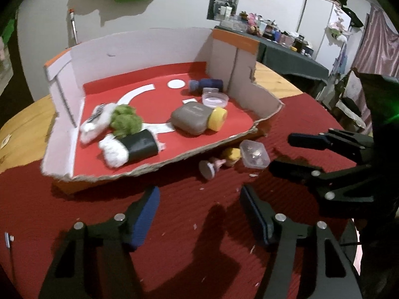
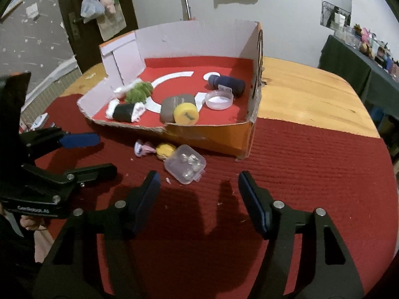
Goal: Organize objects
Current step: 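Withdraw both tools from the box toward the remaining loose items, then grasp the pink figurine with the left tool while the right tool grasps the clear small box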
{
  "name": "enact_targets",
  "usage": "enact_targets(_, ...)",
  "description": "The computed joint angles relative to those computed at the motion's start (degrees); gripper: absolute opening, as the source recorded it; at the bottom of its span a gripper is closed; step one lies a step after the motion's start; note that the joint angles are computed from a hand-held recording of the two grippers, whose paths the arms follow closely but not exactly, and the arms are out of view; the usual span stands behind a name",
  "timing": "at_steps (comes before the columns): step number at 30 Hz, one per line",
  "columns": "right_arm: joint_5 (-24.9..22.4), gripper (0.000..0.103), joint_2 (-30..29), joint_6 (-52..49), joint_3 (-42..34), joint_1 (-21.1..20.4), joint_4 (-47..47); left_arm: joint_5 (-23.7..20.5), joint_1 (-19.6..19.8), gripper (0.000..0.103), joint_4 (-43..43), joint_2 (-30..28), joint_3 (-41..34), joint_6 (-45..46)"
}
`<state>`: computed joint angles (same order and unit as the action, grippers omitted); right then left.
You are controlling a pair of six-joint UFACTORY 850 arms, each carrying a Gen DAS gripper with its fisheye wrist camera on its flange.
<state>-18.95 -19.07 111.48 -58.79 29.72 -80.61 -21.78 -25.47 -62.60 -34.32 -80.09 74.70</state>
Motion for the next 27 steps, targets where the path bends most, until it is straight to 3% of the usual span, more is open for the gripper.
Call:
enact_targets(11,2.3,0.064,-3.3,-6.3,-2.8,-1.5,2.9,-1.7,-0.8,0.047,5.9,-3.3,-4.5,-8.3)
enact_targets(20,0.4,0.064,-3.4,-5.8,-2.5,-2.1,1.7,-1.7,-1.4,0.047,8.8,-4.7,-6.4,-11.0)
enact_targets(27,1.7,0.064,-2.5,-4.0,-1.2,-3.0,0.2,-2.8,-1.9,0.051,10.8,-6.1,-8.5,-13.0)
